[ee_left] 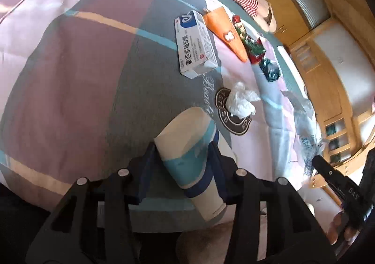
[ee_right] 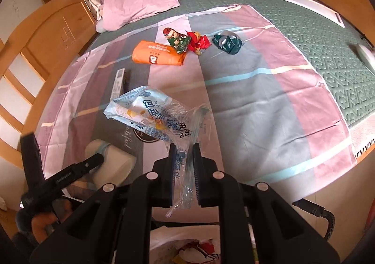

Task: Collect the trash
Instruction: 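Carry the cup and wrapper over the white bin and open both grippers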

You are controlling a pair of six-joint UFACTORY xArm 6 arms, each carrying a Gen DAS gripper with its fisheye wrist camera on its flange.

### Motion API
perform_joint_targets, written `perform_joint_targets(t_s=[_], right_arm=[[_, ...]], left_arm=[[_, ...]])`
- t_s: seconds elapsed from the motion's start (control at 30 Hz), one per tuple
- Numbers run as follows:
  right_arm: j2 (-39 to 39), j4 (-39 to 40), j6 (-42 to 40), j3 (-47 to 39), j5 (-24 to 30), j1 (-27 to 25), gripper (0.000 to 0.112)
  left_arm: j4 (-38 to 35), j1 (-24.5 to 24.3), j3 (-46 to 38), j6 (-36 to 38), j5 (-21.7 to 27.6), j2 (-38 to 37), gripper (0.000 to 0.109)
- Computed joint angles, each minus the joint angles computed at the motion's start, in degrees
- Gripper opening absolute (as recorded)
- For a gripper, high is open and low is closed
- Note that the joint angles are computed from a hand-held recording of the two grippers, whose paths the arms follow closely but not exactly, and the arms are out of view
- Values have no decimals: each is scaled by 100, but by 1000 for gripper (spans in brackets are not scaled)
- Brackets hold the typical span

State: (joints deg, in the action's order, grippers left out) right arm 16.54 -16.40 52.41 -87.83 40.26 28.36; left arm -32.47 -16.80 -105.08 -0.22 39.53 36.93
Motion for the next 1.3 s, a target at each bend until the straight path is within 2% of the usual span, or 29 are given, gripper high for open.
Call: perform_joint_targets(t_s=[0.13, 0.2, 0.43, 0.57, 0.63, 0.7, 0.8, 0.9, 0.97, 1.0, 1.03, 1.13, 1.17, 1.23, 1.3], right_arm=[[-11, -58, 55, 29, -59, 26, 15], [-32, -132, 57, 41, -75, 53, 15], [-415, -290, -64, 389, -414, 78, 15], [-1057, 481, -830, 1081, -1175, -19, 15], [-1528, 640, -1244, 1468, -1319, -42, 15], [-1965, 469, -1590, 1735, -1126, -11, 15], [-2667, 256, -2349, 2142, -450, 165, 15], [-3230, 941, -3655, 2560, 218, 425, 16], [-3465, 1313, -4062, 2773, 563, 519, 30], [-3676, 1365, -4081, 2988, 590, 564, 43], [-3846, 1346, -3971, 3185, 409, 570, 51], [-4655, 1772, -3579, 4077, -962, 249, 63], [-4878, 1818, -3315, 4314, -1431, 96, 64], [-5075, 1576, -2729, 4502, -1943, -150, 66], [-5066, 1445, -2431, 4507, -2239, -316, 66]], left_arm=[[1, -52, 144, 115, -258, -89, 40], [-291, -43, 237, 288, -352, -151, 39], [-515, -26, 602, 714, -914, -601, 38], [-620, -25, 978, 1022, -1185, -1106, 38], [-609, -73, 1277, 1303, -1425, -1472, 38], [-656, -123, 1546, 1594, -1569, -1811, 38], [-955, -207, 1789, 2093, -1523, -2189, 38], [-1221, -356, 1988, 2488, -1438, -2473, 38], [-1395, -461, 2030, 2748, -1299, -2546, 38], [-1499, -523, 2084, 2923, -1205, -2605, 38], [-1604, -581, 2178, 3107, -1097, -2691, 38], [-1810, -765, 2287, 3564, -705, -2756, 38], [-1887, -826, 2341, 3757, -486, -2803, 38], [-2029, -935, 2499, 4126, -134, -2944, 38], [-2053, -1033, 2507, 4484, 351, -2935, 39]])
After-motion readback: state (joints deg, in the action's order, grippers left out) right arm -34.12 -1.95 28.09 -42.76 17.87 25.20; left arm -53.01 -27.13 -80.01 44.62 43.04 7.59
